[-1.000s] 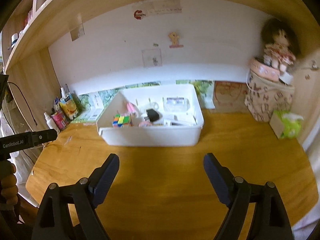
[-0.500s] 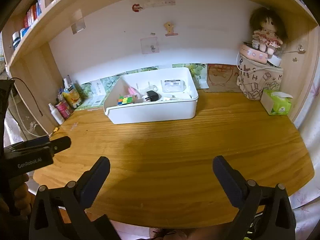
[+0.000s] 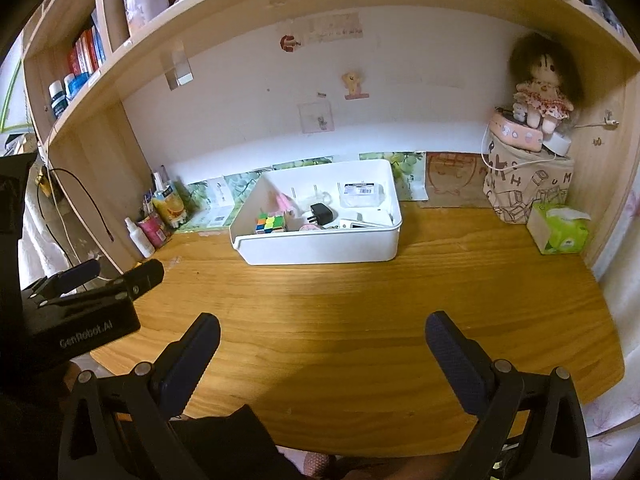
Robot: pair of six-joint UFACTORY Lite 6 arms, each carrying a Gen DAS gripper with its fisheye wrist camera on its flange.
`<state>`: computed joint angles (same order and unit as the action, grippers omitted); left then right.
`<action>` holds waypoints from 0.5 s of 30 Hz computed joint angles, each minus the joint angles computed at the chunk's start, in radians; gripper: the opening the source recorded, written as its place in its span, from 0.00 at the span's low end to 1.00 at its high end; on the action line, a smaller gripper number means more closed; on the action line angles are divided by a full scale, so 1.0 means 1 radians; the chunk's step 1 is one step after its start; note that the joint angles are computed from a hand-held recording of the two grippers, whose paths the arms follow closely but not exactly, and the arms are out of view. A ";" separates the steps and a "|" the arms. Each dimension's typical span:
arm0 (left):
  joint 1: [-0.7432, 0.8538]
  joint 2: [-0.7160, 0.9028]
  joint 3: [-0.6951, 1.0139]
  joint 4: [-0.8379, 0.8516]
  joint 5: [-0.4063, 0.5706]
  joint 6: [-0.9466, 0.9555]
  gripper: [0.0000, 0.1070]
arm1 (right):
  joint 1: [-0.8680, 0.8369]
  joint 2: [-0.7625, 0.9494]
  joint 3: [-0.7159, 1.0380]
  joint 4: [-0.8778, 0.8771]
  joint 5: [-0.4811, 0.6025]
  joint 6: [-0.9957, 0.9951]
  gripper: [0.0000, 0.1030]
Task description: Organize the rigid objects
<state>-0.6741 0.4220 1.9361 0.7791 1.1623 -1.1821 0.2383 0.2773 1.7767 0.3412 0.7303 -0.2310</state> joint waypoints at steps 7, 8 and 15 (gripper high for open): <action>-0.066 0.014 0.018 0.130 0.054 -0.100 0.94 | -0.002 -0.047 -0.055 -0.072 -0.074 0.032 1.00; -0.070 0.018 0.026 0.146 0.059 -0.110 0.94 | -0.006 -0.048 -0.056 -0.074 -0.083 0.030 1.00; -0.091 0.067 0.093 0.209 0.080 -0.113 0.94 | -0.016 -0.053 -0.058 -0.055 -0.151 -0.013 1.00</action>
